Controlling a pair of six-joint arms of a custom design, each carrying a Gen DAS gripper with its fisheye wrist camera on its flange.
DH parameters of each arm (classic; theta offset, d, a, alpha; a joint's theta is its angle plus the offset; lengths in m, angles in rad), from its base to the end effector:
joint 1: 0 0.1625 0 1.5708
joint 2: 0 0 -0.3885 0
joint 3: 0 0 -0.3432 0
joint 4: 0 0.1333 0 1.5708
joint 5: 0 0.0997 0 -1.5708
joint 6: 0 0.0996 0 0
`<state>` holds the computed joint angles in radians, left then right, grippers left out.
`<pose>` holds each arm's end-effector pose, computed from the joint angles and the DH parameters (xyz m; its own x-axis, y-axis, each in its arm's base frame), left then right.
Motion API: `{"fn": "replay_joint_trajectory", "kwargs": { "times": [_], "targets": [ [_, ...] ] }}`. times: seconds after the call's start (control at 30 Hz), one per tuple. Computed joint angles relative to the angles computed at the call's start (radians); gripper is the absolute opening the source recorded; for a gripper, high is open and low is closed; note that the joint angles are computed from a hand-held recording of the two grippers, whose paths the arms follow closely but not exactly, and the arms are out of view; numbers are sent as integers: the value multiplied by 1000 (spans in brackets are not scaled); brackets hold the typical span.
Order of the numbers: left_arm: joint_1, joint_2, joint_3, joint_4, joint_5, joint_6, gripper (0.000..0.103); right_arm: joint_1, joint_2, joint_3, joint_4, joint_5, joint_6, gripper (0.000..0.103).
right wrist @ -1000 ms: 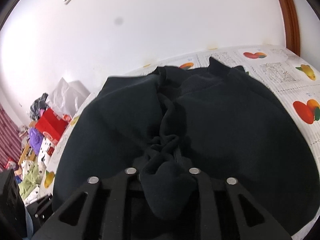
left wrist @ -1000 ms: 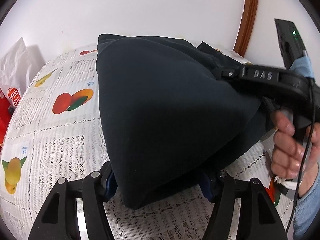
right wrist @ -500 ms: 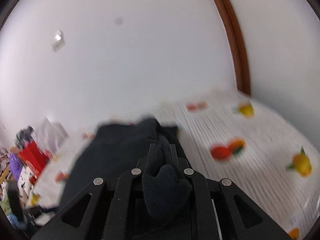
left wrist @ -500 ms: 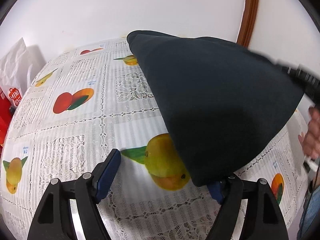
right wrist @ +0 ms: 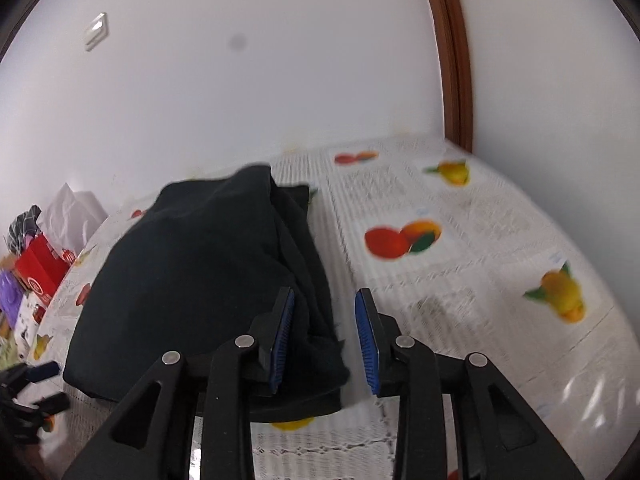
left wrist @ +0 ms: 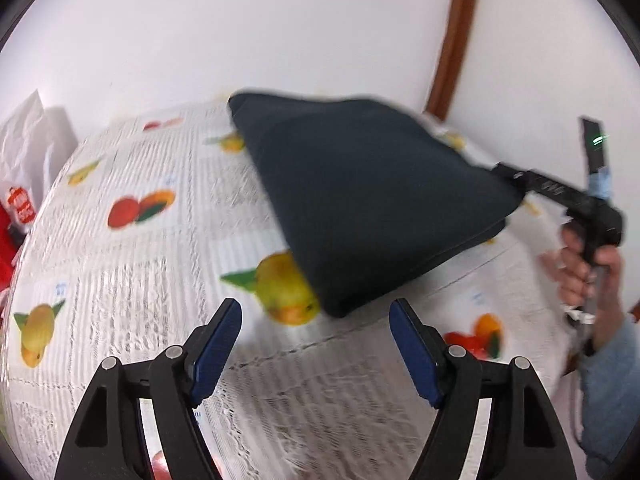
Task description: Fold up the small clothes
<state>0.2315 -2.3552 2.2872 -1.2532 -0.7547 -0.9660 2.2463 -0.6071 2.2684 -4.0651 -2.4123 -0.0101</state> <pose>-0.0966 -0.2343 0.3701 -0.7656 0.2197 -0.6046 0.5511 0.7089 -0.4402 0.2988 -0.2785 0.0715 -0.8607 0.0086 0.5090 -0.4293 0.5251 -0.7349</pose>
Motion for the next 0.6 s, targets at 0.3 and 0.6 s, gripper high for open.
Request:
{"fn": "replay_joint_trajectory", "kwargs": {
  "times": [0.3, 0.6],
  "targets": [
    [263, 244, 19, -322, 54, 215, 75, -40, 23, -80, 151, 23, -2, 6],
    [250, 185, 34, -338, 64, 242, 76, -20, -17, -21, 150, 12, -5, 8]
  ]
}}
